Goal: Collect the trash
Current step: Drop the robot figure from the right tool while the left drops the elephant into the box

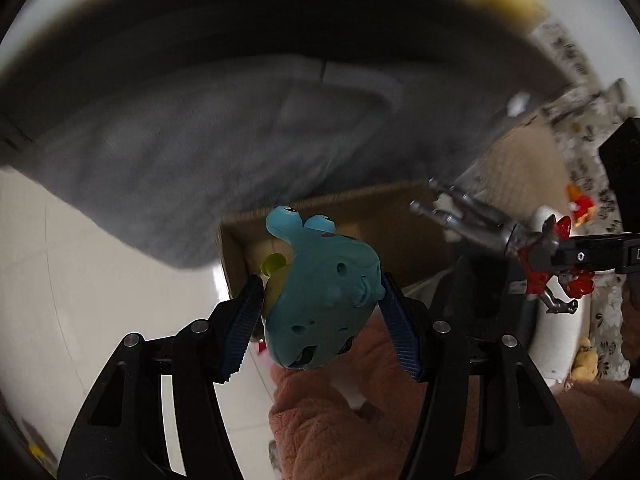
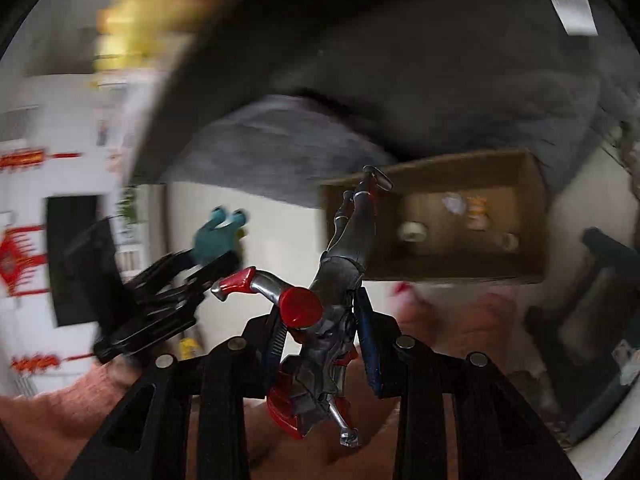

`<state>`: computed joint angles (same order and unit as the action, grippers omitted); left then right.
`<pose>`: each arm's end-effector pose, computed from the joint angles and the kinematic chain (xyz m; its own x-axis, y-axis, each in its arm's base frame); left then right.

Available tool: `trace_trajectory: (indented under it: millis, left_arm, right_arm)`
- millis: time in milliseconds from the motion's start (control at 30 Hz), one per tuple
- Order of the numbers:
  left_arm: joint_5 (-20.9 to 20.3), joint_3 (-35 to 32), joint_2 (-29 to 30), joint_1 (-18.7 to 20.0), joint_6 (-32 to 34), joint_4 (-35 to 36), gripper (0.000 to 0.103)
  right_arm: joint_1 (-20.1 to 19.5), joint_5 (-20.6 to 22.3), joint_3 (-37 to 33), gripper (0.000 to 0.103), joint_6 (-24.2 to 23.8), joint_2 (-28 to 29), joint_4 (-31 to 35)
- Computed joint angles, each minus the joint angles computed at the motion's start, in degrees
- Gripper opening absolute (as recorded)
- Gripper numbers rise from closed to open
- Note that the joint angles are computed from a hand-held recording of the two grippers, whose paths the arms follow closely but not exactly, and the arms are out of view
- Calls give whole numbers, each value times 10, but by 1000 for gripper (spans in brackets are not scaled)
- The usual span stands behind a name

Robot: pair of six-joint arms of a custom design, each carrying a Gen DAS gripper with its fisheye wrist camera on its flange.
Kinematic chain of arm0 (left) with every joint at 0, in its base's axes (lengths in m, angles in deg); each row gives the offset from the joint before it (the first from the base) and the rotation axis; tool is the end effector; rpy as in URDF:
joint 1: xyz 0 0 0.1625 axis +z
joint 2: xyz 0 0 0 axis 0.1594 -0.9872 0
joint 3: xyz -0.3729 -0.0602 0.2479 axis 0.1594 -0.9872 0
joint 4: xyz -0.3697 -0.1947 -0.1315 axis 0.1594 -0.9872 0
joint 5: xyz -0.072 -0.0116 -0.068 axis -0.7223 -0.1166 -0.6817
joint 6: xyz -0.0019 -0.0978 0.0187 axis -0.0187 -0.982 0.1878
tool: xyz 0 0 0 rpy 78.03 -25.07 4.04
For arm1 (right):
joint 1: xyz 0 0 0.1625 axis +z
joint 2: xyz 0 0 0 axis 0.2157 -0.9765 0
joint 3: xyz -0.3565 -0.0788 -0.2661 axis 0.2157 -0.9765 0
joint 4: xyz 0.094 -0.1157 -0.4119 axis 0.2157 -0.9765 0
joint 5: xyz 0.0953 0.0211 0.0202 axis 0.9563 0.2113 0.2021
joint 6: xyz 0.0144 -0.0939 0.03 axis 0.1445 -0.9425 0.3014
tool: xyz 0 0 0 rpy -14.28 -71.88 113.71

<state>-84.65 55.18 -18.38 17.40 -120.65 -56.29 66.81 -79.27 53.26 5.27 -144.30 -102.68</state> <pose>-0.4373 -0.4062 0.0489 -0.8138 0.2807 -0.5088 0.3137 0.9493 0.0218 0.0489 -0.3909 0.4371 -0.9807 0.1488 0.1265 0.1461 0.9888 -0.0308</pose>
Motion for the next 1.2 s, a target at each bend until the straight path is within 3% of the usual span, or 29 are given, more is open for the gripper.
trace_trajectory:
  millis: [133, 167, 200, 233, 267, 300, 467, 633, 800, 1033, 1200]
  left_arm:
    - [-9, -3, 73, 34, -10, -8, 59]
    - [-16, -9, 92, 45, -15, -2, 59]
    - [-16, -16, 115, 56, -26, 7, 59]
    - [-20, -19, 127, 64, -32, 11, 62]
    - [-29, -24, 141, 75, -39, 14, 66]
    - [-37, -34, 159, 87, -53, 31, 76]
    - [-30, -53, 189, 103, -70, 69, 81]
    - [-25, -55, 181, 105, -75, 76, 81]
    - [-19, -52, 152, 89, -84, 80, 81]
    - [6, -70, 70, 31, -93, 119, 81]
    - [60, -98, 7, -13, -120, 126, 81]
  right_arm:
    - [-46, -71, 47, 33, -35, 43, -90]
    - [-52, -89, 54, 38, -41, 56, -115]
    - [-54, -115, 65, 60, -45, 71, -147]
    - [-57, -152, 77, 73, -51, 86, -187]
    - [-59, -172, 86, 79, -55, 94, -215]
    - [-65, -185, 90, 78, -56, 104, -235]
    - [-95, -185, 95, 80, -63, 115, -254]
    - [-93, -178, 88, 80, -49, 112, -245]
    - [-63, -153, 64, 80, -12, 88, -196]
    - [8, -110, 7, 82, 10, 48, -109]
    - [70, -94, -38, 84, 16, 33, -71]
